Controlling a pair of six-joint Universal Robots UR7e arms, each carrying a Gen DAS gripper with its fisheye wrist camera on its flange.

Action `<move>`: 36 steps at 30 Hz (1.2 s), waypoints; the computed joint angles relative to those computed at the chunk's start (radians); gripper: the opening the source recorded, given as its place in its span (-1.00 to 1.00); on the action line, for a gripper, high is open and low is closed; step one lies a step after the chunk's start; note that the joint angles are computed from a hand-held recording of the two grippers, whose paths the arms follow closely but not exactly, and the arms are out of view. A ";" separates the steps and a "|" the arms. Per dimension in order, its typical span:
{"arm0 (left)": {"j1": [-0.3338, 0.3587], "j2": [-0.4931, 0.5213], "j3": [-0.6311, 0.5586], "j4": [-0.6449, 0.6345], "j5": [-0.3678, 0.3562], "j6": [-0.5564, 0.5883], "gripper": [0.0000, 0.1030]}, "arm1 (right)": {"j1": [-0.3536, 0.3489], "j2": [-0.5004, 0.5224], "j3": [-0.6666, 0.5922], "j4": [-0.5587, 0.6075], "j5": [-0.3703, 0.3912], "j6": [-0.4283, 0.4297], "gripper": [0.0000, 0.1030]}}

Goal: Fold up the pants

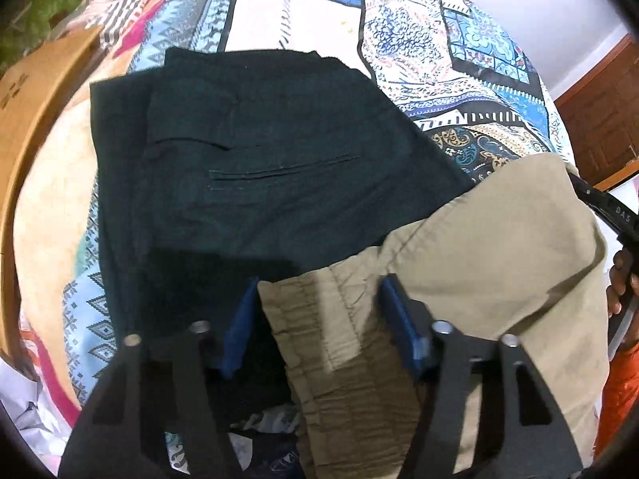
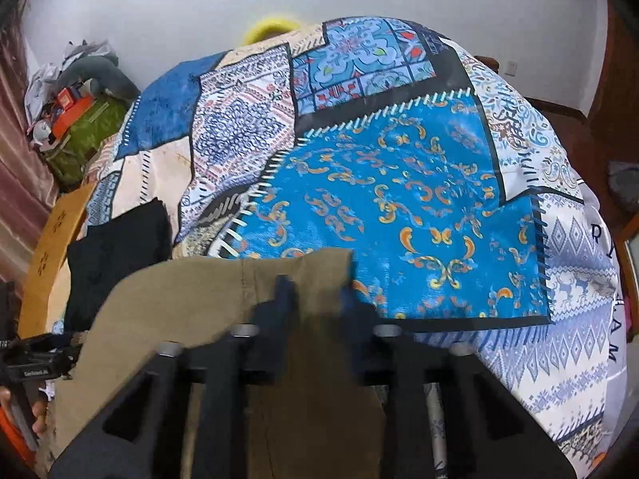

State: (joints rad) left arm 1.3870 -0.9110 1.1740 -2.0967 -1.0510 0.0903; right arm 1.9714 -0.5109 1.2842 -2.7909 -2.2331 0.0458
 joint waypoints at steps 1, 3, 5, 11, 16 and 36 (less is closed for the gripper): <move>-0.006 -0.005 0.011 -0.018 0.022 0.007 0.13 | 0.006 0.012 -0.013 -0.004 -0.019 -0.012 -0.79; -0.011 -0.014 0.020 -0.034 0.038 0.014 0.07 | 0.024 0.026 -0.022 -0.042 -0.064 -0.063 -0.81; -0.010 -0.020 0.015 -0.035 0.037 0.007 0.04 | 0.042 0.028 -0.032 -0.059 -0.080 -0.101 -0.82; -0.048 -0.072 0.041 -0.088 0.057 0.000 -0.08 | 0.110 -0.016 -0.028 -0.119 -0.066 -0.195 -0.82; -0.121 -0.140 0.067 -0.147 0.061 0.071 -0.09 | 0.172 -0.036 -0.061 -0.223 -0.067 -0.239 -0.82; -0.223 -0.421 0.393 -0.163 0.076 0.149 -0.14 | 0.265 -0.209 0.274 -0.404 -0.150 -0.218 -0.82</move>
